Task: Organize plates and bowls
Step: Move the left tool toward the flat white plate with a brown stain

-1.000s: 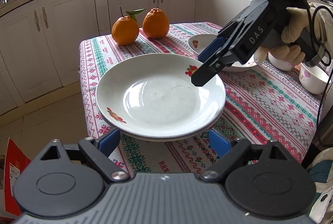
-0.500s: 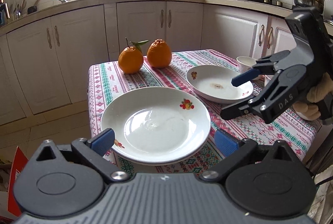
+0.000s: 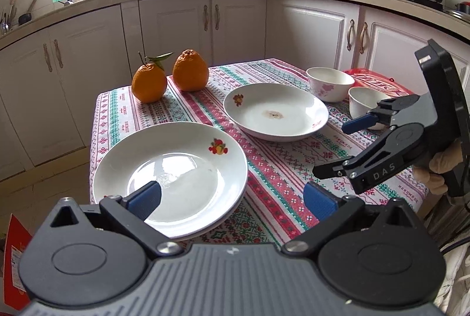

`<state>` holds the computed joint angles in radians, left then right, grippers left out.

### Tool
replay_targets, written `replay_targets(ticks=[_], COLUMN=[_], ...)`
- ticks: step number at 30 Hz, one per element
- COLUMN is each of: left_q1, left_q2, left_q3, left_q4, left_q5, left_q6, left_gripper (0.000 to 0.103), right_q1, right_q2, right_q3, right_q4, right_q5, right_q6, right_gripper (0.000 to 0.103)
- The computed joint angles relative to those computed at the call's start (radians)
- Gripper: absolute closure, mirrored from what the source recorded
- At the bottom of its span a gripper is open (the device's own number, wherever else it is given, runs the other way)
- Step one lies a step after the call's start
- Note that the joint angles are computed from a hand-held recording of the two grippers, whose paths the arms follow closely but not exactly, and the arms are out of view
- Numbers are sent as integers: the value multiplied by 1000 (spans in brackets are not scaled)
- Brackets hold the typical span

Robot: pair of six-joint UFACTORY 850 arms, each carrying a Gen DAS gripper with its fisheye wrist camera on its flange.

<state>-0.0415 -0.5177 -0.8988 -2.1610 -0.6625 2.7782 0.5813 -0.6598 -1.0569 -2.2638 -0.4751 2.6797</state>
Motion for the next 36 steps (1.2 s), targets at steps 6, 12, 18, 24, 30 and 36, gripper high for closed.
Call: replay_targets(ticks=[6,12,18,24,30,36], left_q1=[-28,-61,-84,-111,-142,-171], left_q2=[-17,-39,-83,-135,-201,-277], left_q3=[-41,-88,-178,-280,-398,-531], left_q4=[63,26,121,241,391,540], left_q5=[30,58,93,118,137,146], left_q6=[-71,-35,-129,-236,-365,-517], left_gripper=[1,1,1,1,1,1], right_q1=[-13,-32,-52,-57,-68,-79], right_q2=[-33,-59,-76,-86,-96,-111], right_q3=[-11,-31,-57,-66,-78,-108], right_q4=[56,58,48,45,29,65], right_q5=[-5,-5,14,-5,-10,0], right_q6=[-33,-23,7,19,25,-9], right_gripper=[0,0,0,0,0,0])
